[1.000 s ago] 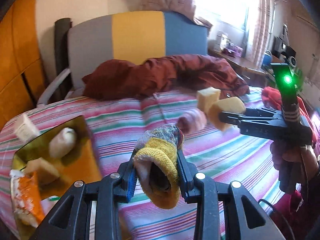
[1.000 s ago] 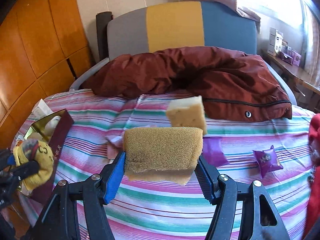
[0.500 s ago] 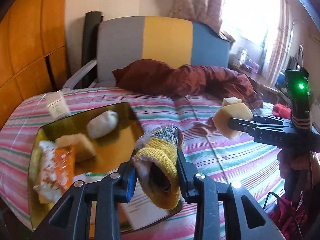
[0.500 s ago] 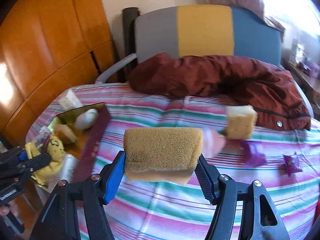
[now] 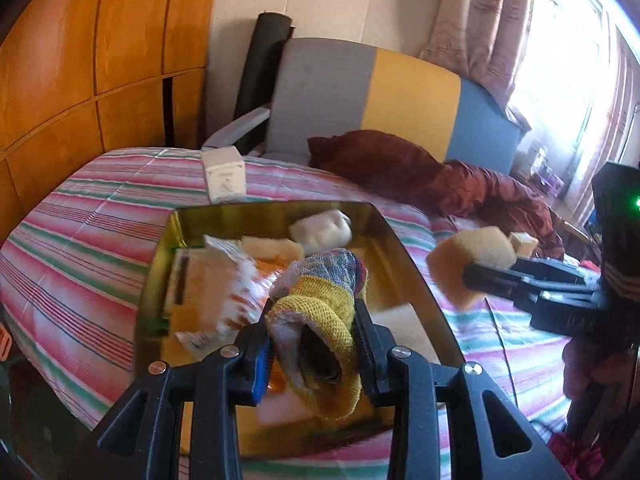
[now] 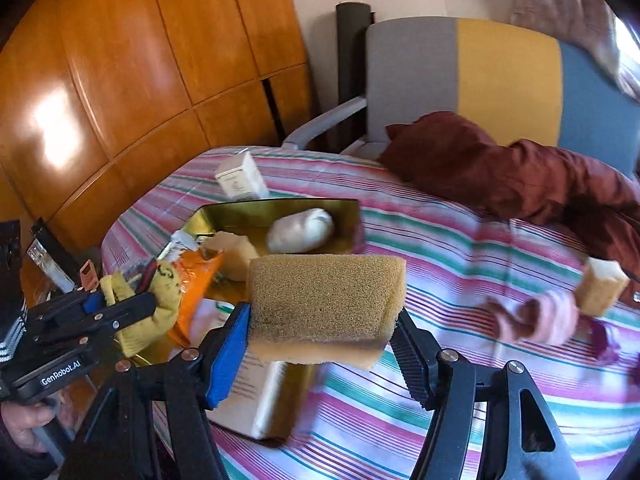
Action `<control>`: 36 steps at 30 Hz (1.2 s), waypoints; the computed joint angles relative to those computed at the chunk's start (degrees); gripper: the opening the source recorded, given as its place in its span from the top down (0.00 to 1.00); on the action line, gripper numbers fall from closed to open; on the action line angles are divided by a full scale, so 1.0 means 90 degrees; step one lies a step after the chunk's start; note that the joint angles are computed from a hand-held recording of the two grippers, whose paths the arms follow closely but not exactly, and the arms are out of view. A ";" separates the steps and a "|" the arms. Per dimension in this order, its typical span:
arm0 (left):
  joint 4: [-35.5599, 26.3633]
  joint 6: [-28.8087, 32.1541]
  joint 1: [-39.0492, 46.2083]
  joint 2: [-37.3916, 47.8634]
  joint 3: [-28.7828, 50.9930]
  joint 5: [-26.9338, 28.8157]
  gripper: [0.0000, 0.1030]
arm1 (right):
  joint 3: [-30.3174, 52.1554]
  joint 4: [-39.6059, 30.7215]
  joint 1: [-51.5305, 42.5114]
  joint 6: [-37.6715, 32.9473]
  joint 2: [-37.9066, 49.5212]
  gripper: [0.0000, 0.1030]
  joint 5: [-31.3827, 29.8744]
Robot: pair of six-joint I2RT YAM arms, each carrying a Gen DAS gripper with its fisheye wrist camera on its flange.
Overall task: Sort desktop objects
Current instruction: 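Carry the yellow sock and tan sponge over the gold tray with both grippers, then open both grippers to drop the sock and sponge into the tray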
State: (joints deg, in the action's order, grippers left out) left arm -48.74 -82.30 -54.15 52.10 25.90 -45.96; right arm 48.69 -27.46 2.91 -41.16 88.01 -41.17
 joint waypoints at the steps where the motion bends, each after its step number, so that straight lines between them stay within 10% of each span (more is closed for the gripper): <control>1: 0.0033 0.0209 0.0179 -0.0168 -0.0043 0.0009 0.66 | -0.0025 0.0054 0.0107 0.0112 -0.0003 0.34 0.0018; 9: 0.2173 0.3806 0.3211 -0.0787 -0.0363 0.1469 0.56 | 0.0043 0.0846 0.1135 0.1373 0.0215 0.25 0.0348; 13: 0.2913 0.4244 0.4201 -0.0441 -0.0427 0.2341 0.46 | 0.0161 0.1037 0.1343 0.1683 0.0456 0.15 0.0474; 36: 0.0140 0.0297 0.0484 -0.0124 -0.0043 0.0208 0.45 | -0.0712 0.0753 0.0422 0.0911 -0.0362 0.11 0.0442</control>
